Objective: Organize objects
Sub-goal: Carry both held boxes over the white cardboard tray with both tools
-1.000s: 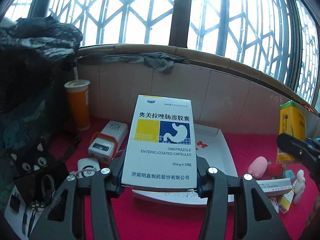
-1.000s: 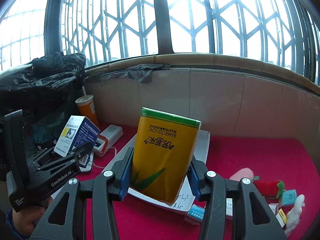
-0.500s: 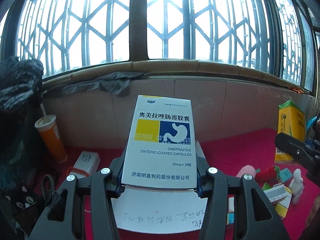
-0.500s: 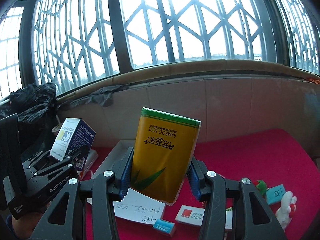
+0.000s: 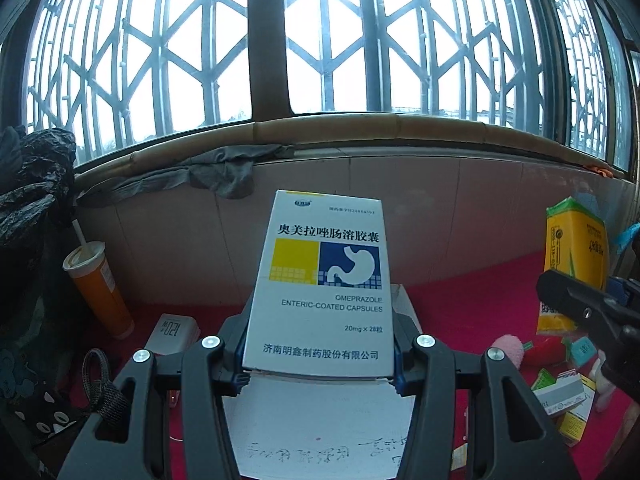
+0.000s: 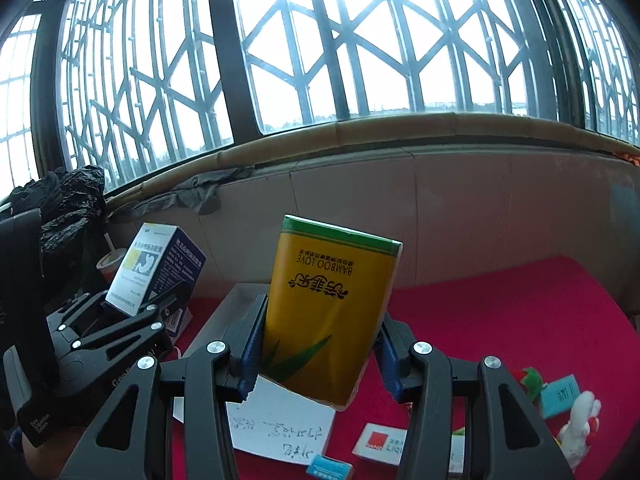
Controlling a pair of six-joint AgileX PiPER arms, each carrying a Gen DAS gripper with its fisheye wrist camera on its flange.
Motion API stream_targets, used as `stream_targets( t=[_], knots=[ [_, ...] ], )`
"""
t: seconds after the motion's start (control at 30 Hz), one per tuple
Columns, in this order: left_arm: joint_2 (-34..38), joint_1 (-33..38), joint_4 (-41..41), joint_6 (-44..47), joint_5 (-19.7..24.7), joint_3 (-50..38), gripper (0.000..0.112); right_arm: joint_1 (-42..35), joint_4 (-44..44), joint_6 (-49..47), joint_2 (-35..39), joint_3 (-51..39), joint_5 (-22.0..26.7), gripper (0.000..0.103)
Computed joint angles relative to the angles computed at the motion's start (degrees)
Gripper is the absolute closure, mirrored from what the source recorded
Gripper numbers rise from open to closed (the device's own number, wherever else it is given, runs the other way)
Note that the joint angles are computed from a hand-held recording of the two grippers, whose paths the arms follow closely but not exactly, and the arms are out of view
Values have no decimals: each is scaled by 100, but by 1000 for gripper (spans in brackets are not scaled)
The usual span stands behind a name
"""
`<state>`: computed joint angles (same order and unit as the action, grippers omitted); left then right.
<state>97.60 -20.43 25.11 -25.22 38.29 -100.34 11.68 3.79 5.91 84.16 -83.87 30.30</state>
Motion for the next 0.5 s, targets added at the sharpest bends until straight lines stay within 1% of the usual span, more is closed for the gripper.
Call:
stream_targets(
  t=[0.17, 0.3, 0.5],
  knots=[
    [-140, 327, -56, -63, -117, 276, 62, 409, -346, 251, 313, -247, 17, 51],
    [-186, 648, -272, 11, -155, 480, 62, 672, -525, 346, 568, -350, 61, 51],
    [-33, 942, -536, 252, -169, 334, 62, 895, -789, 597, 948, -802, 172, 51]
  ],
)
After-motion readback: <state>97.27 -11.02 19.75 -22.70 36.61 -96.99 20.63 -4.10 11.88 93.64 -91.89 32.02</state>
